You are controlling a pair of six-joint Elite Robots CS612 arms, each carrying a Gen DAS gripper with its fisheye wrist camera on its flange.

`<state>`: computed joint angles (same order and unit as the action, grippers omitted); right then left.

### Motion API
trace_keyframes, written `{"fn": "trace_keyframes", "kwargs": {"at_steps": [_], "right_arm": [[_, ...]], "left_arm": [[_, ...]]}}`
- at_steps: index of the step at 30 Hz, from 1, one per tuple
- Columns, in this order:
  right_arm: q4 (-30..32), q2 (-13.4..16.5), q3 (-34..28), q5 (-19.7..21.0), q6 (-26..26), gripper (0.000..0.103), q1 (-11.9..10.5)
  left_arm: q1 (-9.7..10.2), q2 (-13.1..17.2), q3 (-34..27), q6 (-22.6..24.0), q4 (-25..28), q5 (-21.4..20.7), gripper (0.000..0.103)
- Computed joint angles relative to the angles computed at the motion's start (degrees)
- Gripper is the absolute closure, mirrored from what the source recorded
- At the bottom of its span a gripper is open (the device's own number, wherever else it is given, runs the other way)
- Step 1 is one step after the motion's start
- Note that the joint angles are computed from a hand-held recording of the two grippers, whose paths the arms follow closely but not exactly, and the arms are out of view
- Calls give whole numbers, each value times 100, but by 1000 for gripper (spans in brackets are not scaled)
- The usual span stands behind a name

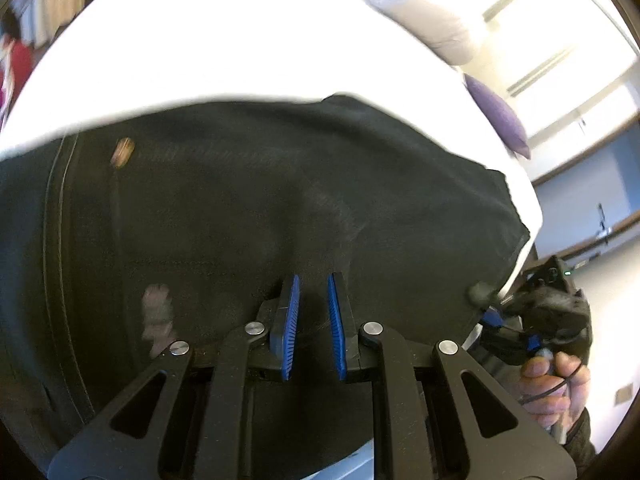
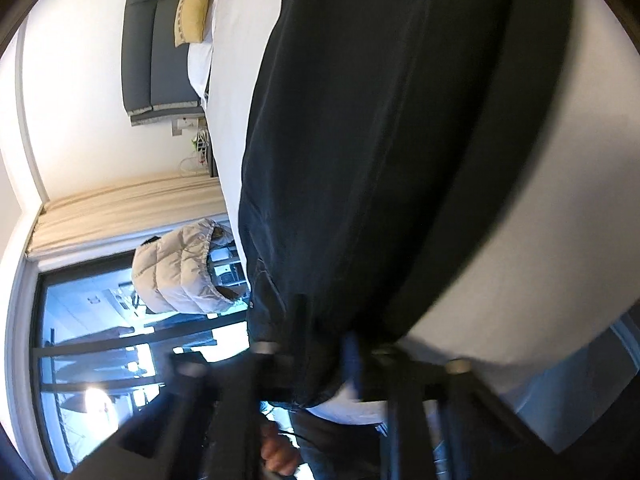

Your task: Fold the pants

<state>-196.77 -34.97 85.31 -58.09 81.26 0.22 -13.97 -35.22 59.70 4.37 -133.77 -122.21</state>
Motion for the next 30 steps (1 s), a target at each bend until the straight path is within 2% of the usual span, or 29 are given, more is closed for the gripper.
{"fn": "trace_keyframes", "kwargs": {"at_steps": [2, 4, 6, 8, 11, 12, 15, 18, 19, 20, 21, 22, 23, 25, 27, 29, 30], "right_arm": [[-116, 34, 23, -12, 64, 97, -6], [-71, 19, 31, -53, -22, 98, 8], [74, -46, 53, -120, -181, 98, 28], [164, -111, 128, -207, -251, 99, 37], [-14, -159, 295, -356, -76, 100, 42], [-78, -163, 332, -396, -24, 100, 46], [-189, -140, 364, -407, -27, 100, 42], [-1, -149, 246, -333, -518, 95, 40], [54, -155, 217, -283, -552, 89, 28], [-62, -124, 200, -212, -460, 74, 12], [-313, -73, 182, -145, -264, 66, -4], [-726, -9, 178, -148, 22, 52, -20], [-899, -4, 199, -225, 120, 49, -18], [-1004, -22, 251, -354, 168, 53, -28], [-1127, 6, 291, -379, 362, 64, -65], [-1157, 44, 305, -366, 548, 84, -90], [-1191, 55, 317, -366, 611, 87, -96]], "left_arm": [[-63, 123, -323, 77, 117, -207, 89], [-161, 251, -630, 255, 269, -200, 89], [-296, 447, -1063, 593, 640, -147, 89], [-428, 635, -1457, 904, 1024, 55, 89], [-581, 797, -1713, 1146, 1311, 779, 89], [-588, 840, -1750, 1185, 1373, 841, 89], [-508, 958, -1841, 1027, 1350, 501, 89], [-482, 985, -1887, 1027, 1334, 473, 89], [-487, 978, -1873, 1073, 1292, 533, 89], [-488, 964, -1842, 1131, 1236, 569, 89], [-488, 947, -1799, 1207, 1174, 609, 89], [-488, 911, -1702, 1275, 1045, 673, 89], [-475, 876, -1614, 1327, 935, 701, 89], [-413, 834, -1501, 1402, 862, 634, 89], [-349, 827, -1465, 1498, 833, 610, 89], [-273, 824, -1440, 1461, 845, 503, 89], [-245, 819, -1428, 1440, 844, 463, 89]]}}
